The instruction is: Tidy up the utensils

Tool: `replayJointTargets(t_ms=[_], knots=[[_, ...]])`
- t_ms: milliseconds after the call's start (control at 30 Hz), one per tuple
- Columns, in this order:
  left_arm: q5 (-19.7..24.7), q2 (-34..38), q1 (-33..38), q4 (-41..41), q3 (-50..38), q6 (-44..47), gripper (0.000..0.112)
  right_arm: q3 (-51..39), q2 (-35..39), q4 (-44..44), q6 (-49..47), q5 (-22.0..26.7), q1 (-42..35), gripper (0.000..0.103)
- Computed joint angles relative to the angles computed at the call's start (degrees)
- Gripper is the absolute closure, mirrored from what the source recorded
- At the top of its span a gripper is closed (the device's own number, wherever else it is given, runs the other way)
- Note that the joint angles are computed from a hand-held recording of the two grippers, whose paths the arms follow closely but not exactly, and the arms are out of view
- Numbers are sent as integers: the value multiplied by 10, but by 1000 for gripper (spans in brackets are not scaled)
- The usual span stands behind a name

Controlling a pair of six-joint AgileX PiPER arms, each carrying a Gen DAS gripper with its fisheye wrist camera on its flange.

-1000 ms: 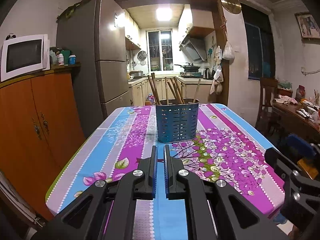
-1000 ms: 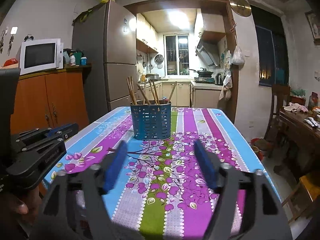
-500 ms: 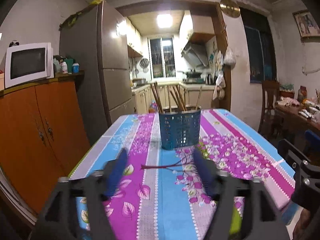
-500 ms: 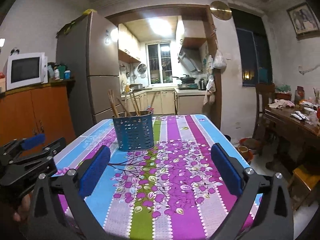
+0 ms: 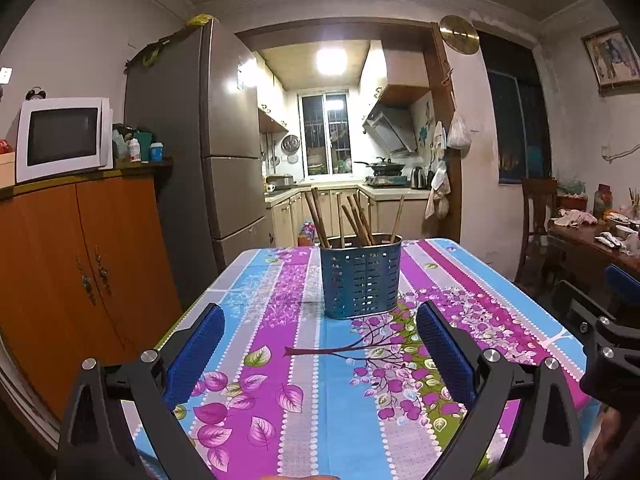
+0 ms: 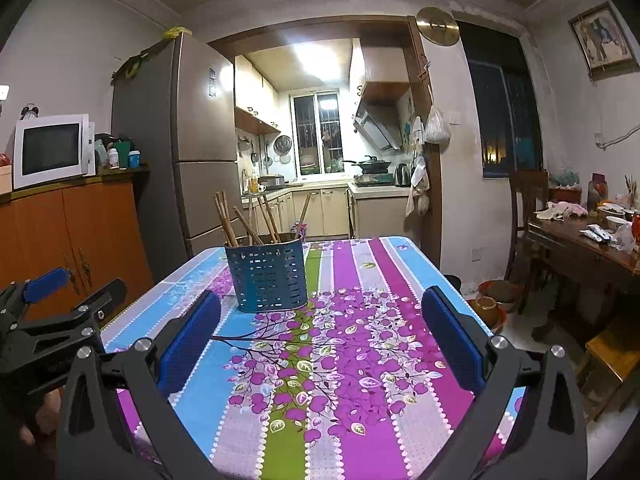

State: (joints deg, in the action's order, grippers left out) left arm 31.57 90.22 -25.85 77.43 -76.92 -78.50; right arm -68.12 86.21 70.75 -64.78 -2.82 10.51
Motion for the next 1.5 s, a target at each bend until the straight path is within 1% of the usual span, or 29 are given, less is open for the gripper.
replayJointTargets(t_ms=[67, 167, 267, 467, 600, 667, 733, 867, 967, 1233, 1300, 1500], knots=[[0, -4, -1, 4, 4, -3, 16, 0, -2, 10, -9, -3, 1, 6], [-1, -9, 0, 10, 10, -15, 16, 4, -9, -7, 9, -15, 5, 6], [-9, -19, 5, 12, 16, -27, 16, 13, -21, -51, 48, -42, 15, 6], [-14, -31, 11, 28, 26, -50, 14, 22, -36, -82, 51, -93, 40, 6], [-12, -32, 10, 29, 28, -51, 14, 27, -38, -93, 43, -112, 55, 6], [-10, -32, 10, 31, 28, -53, 14, 26, -37, -75, 22, -116, 59, 6], [-8, -35, 9, 36, 31, -57, 14, 22, -34, -39, -16, -121, 61, 6], [-5, -41, 7, 44, 38, -61, 14, 15, -33, -7, -39, -119, 55, 6], [1, -47, 3, 48, 44, -58, 14, 10, -30, 25, -76, -127, 56, 6], [17, -68, 7, 42, 61, -51, 14, -8, -15, 145, -214, -149, 66, 6], [14, -73, 15, 31, 62, -48, 14, -11, -13, 160, -232, -153, 68, 6], [7, -72, 27, 16, 57, -32, 14, -13, -10, 170, -243, -150, 70, 6]])
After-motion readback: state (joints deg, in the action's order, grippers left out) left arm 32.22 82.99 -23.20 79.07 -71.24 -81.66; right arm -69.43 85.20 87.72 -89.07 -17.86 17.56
